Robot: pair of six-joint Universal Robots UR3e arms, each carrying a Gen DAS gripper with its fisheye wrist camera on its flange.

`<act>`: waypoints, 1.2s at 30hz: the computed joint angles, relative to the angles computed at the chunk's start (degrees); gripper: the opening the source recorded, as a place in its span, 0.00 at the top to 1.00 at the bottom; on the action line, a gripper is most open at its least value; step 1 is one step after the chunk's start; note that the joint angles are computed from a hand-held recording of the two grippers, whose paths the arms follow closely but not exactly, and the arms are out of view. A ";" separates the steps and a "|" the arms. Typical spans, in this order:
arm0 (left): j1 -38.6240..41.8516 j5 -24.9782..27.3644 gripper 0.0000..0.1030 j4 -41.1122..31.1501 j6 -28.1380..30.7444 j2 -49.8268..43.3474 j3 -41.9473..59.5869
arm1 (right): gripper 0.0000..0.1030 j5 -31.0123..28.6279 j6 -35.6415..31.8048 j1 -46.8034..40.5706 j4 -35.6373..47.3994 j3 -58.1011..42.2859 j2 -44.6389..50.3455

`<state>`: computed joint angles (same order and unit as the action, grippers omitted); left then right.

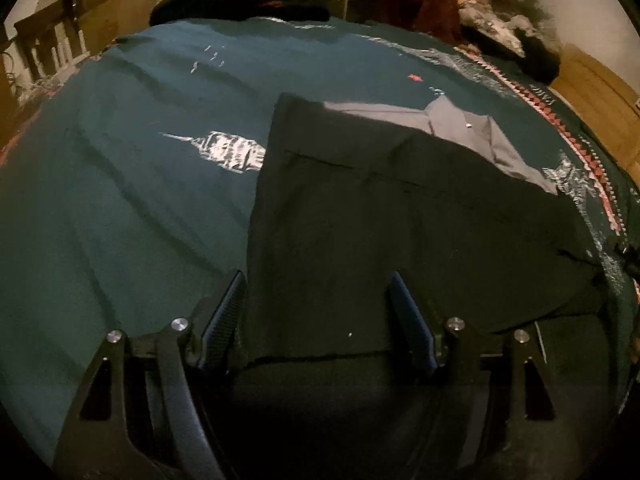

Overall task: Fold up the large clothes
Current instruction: 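Release the shirt and raise both grippers above the folded shirt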

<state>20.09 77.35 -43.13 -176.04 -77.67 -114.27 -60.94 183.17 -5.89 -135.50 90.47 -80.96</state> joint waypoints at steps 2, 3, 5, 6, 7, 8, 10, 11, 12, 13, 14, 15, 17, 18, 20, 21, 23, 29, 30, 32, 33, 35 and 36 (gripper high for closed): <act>-0.85 0.34 0.30 -2.06 -1.48 1.72 1.87 | 0.76 -0.03 -2.23 3.15 3.24 -2.94 4.08; -2.43 1.39 0.30 -2.12 -2.68 1.81 3.37 | 0.76 -2.50 -3.31 5.33 7.28 -6.30 6.76; -4.94 4.23 0.29 -1.13 -4.04 6.36 5.18 | 0.75 -6.52 -3.37 8.20 11.12 -8.51 7.03; -5.96 5.63 0.29 -0.48 -4.55 8.02 5.79 | 0.75 -6.43 -3.69 8.56 11.07 -7.70 4.70; -7.37 7.14 0.29 -0.10 -5.38 10.31 7.52 | 0.75 -7.14 -3.92 9.17 10.49 -6.97 2.04; -8.81 8.57 0.27 0.60 -6.56 12.58 9.54 | 0.75 -9.17 -4.36 10.48 9.07 -6.30 -2.04; -11.26 11.13 0.11 2.15 -8.90 15.34 13.76 | 0.75 -12.21 -5.02 12.77 6.82 -6.17 -8.77; -13.35 13.50 0.02 3.77 -10.10 16.14 15.69 | 0.72 -14.06 -5.20 14.30 5.38 -6.82 -12.61; -16.50 17.24 0.00 5.48 -11.11 16.10 18.24 | 0.66 -15.18 -5.07 15.25 4.35 -7.45 -15.38; -18.28 19.19 0.00 6.07 -11.37 15.43 20.76 | 0.45 -17.43 -4.34 17.01 2.86 -8.62 -18.30; -21.16 21.94 0.00 6.28 -11.51 14.90 23.88 | 0.21 -20.27 -3.68 18.98 0.69 -9.61 -21.45; -25.37 26.01 0.00 5.89 -11.62 13.64 28.06 | 0.09 -23.90 -3.18 21.75 -0.97 -11.74 -22.20; -30.73 31.33 0.00 4.69 -12.77 11.78 32.82 | 0.00 -32.96 -3.68 28.34 -4.91 -14.51 -24.58; -35.82 36.67 0.00 1.30 -14.93 9.88 36.88 | 0.00 -36.62 -3.70 31.16 -3.88 -17.28 -24.48; -40.77 41.72 0.00 -4.07 -17.84 7.64 41.22 | 0.00 -44.57 -2.58 38.17 0.31 -23.62 -23.76; -43.34 43.86 0.00 -6.05 -19.52 7.08 42.02 | 0.00 -47.45 -1.31 40.76 4.18 -26.77 -23.43; -48.54 46.73 0.00 -10.14 -22.70 5.73 43.08 | 0.00 -56.61 2.09 48.14 13.00 -33.27 -21.05; -57.74 50.67 0.00 -23.30 -29.81 2.65 43.37 | 0.00 -61.85 16.05 53.71 31.85 -32.24 -24.73; -58.37 50.91 0.00 -25.03 -30.87 2.22 44.08 | 0.00 -60.39 18.69 53.04 34.58 -32.24 -25.47; -61.10 53.01 0.00 -29.19 -33.15 -0.01 47.06 | 0.00 -53.33 20.74 48.06 37.26 -28.67 -29.91; -62.19 53.89 0.00 -32.03 -34.28 -1.68 49.62 | 0.00 -51.73 20.91 46.53 37.62 -27.14 -31.17; -64.09 54.73 0.00 -39.29 -37.03 -4.97 55.60 | 0.00 -49.29 19.33 42.80 37.08 -23.22 -33.45; -65.43 55.47 0.00 -42.15 -38.26 -6.39 58.11 | 0.00 -50.10 19.67 43.08 38.31 -23.37 -33.22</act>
